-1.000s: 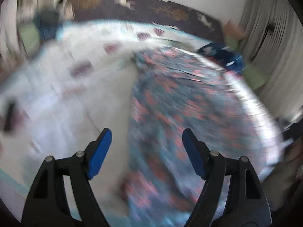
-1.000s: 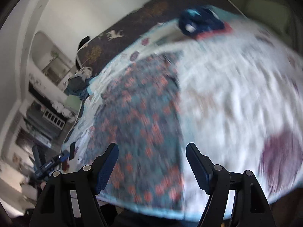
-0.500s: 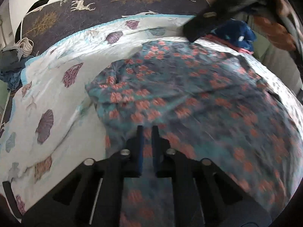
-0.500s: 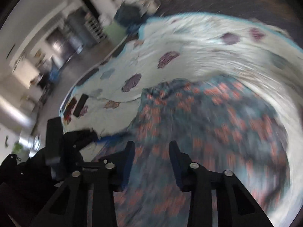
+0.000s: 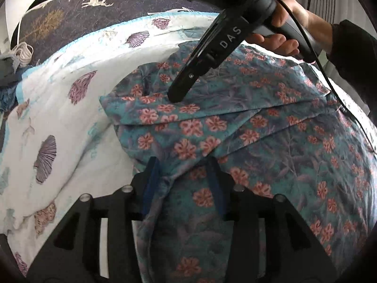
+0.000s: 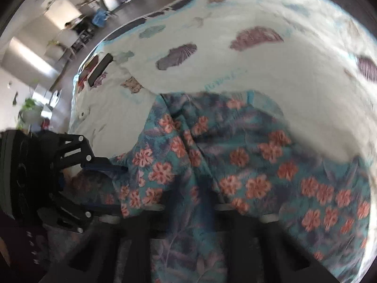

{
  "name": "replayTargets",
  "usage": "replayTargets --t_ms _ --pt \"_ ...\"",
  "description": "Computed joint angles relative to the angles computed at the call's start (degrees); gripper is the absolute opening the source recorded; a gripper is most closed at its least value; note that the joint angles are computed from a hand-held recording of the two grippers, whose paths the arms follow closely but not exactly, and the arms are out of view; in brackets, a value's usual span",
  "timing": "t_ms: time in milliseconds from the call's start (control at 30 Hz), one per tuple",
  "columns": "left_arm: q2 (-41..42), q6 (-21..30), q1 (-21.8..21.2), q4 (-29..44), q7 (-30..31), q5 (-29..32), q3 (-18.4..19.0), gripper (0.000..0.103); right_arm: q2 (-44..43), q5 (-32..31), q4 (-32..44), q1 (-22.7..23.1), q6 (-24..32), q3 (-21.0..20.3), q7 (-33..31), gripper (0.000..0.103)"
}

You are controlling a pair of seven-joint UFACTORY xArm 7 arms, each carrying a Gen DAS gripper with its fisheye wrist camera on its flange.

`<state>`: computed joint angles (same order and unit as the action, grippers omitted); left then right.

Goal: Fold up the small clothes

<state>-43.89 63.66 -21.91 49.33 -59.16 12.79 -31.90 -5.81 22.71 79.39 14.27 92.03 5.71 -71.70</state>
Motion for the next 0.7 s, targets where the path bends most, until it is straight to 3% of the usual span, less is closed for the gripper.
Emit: replayTargets --t_ms 200,400,433,533,567,600,700 --pt "-1.02 -3.91 -0.79 -2.27 -0.07 -0.91 1.12 0.035 -3.85 0.09 -2.89 0.43 -5.32 -0.08 -3.33 0.002" --pt "-1.14 -3.69 -0.71 -2.1 -0.39 -1.21 0.64 0.034 -3.01 -2.09 -2.59 1.33 -13.26 0.82 0.2 0.001" --pt "-1.23 -3.72 -0.75 -2.16 -0.49 -1.35 0.69 0.034 -2.11 -2.19 -1.44 0.35 -11.79 1.58 0.66 0.001" --pt "-0.98 -3.57 -0.51 -2.07 0.25 -1.05 1.03 0.034 0.2 0.79 3.81 0.51 0.38 -1.14 -0.77 0.006" --pt "-0.97 -3.44 -0.47 -2.02 0.34 -1.0 1.03 0.034 0.11 0.82 4.42 1.31 2.82 -2.32 -1.8 0.014" --pt "-0.92 -3.38 -0.4 -1.92 0.28 -1.01 0.95 0.034 -0.48 0.46 4.11 -0.04 2.87 -1.1 -2.53 0.026" --pt "-1.0 -3.32 -0.29 -1.85 -0.17 -1.14 0.75 0.034 -2.9 -3.35 1.11 -0.04 -1.84 -0.08 -2.43 0.033"
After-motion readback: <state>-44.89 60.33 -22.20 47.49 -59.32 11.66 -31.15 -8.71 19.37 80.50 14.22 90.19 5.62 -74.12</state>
